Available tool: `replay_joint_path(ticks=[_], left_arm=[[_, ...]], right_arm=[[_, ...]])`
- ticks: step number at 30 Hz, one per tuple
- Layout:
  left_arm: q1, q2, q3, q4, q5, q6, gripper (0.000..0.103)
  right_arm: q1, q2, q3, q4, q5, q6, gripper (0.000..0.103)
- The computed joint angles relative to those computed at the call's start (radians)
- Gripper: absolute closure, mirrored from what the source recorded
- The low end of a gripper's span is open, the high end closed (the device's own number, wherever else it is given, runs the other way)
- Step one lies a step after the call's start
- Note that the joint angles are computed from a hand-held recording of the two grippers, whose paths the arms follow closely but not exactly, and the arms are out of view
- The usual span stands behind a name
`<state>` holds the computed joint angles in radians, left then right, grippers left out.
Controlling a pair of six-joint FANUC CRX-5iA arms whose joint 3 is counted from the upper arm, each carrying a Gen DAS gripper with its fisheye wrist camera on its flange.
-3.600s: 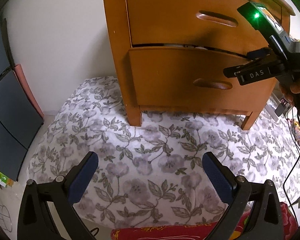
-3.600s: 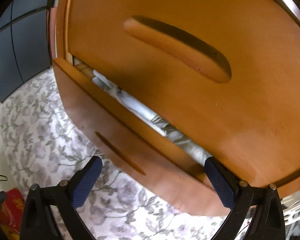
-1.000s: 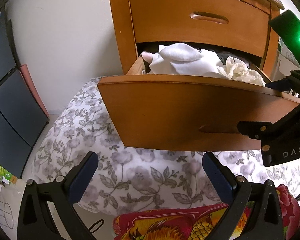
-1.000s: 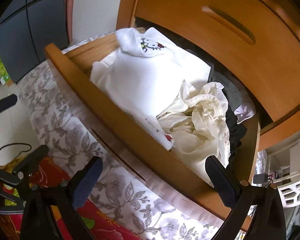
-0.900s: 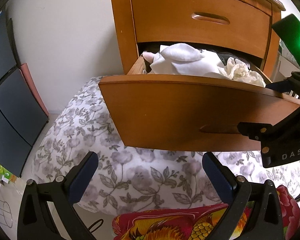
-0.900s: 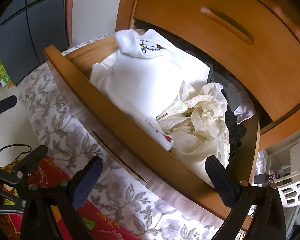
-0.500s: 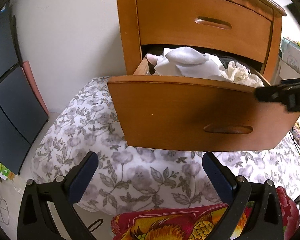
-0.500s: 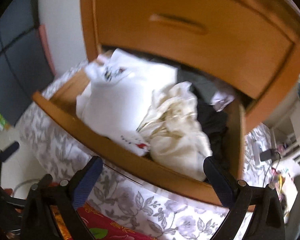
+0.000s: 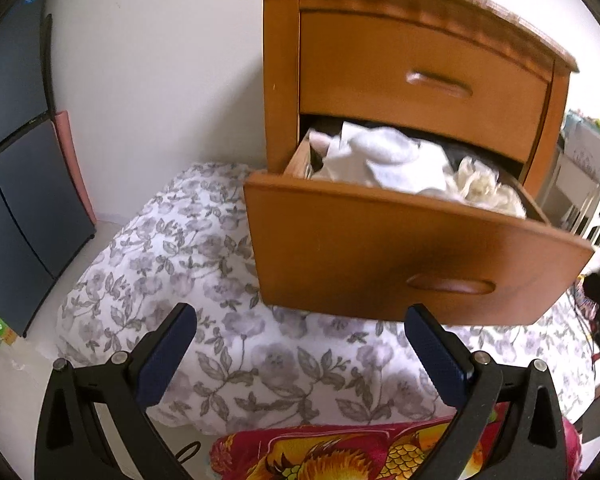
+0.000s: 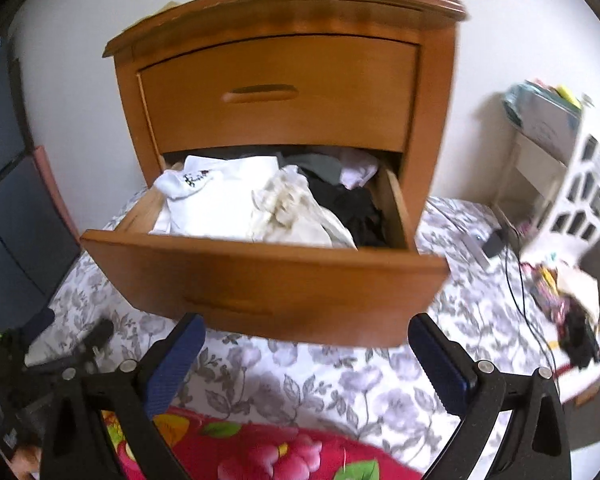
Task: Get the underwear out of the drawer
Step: 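Pull the lower drawer fully open with the right gripper and release, then reach into the drawer and grasp the white Hello Kitty sock with the left gripper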
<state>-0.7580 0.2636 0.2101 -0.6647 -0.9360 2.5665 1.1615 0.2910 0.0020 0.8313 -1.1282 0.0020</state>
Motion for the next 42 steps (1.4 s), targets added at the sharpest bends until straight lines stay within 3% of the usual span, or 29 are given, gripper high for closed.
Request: replay_joint_path(ticks=[6, 9, 15, 18, 21, 24, 30, 33, 39, 42], left_arm=[[-0.024, -0.036, -0.023, -0.073, 0.055, 0.031, 0.0], [-0.007, -0.055, -0.038, -0.049, 0.1, 0.001, 0.0], [0.062, -0.06, -0.005, 0.071, 0.168, -0.18, 0.0], [0.114, -0.03, 0.055, 0.206, 0.188, -0.355, 0.0], [0.149, 0.043, 0.172, 0.291, 0.123, -0.433, 0.0], [0.2, 0.157, 0.331, 0.418, -0.004, -0.499, 0.0], [0.222, 0.323, 0.577, 0.465, -0.201, -0.528, 0.001], [0.229, 0.399, 0.678, 0.504, -0.28, -0.543, 0.015], [0.24, 0.495, 0.789, 0.58, -0.335, -0.534, 0.023], [0.241, 0.525, 0.822, 0.603, -0.337, -0.519, 0.032]], right_arm=[[0.033, -0.028, -0.08, 0.104, -0.006, -0.112, 0.0], [0.035, -0.008, -0.086, 0.13, -0.032, -0.16, 0.0], [0.035, 0.003, -0.12, 0.121, 0.008, -0.227, 0.0], [0.033, 0.01, -0.115, 0.114, 0.005, -0.23, 0.0], [0.033, 0.006, -0.128, 0.128, 0.005, -0.262, 0.0], [0.035, 0.002, -0.137, 0.134, -0.009, -0.29, 0.0], [0.042, 0.015, -0.125, 0.14, -0.097, -0.348, 0.0], [0.039, 0.015, -0.124, 0.136, -0.087, -0.337, 0.0], [0.028, 0.013, -0.128, 0.117, -0.039, -0.308, 0.0], [0.024, 0.007, -0.137, 0.112, -0.023, -0.314, 0.0]])
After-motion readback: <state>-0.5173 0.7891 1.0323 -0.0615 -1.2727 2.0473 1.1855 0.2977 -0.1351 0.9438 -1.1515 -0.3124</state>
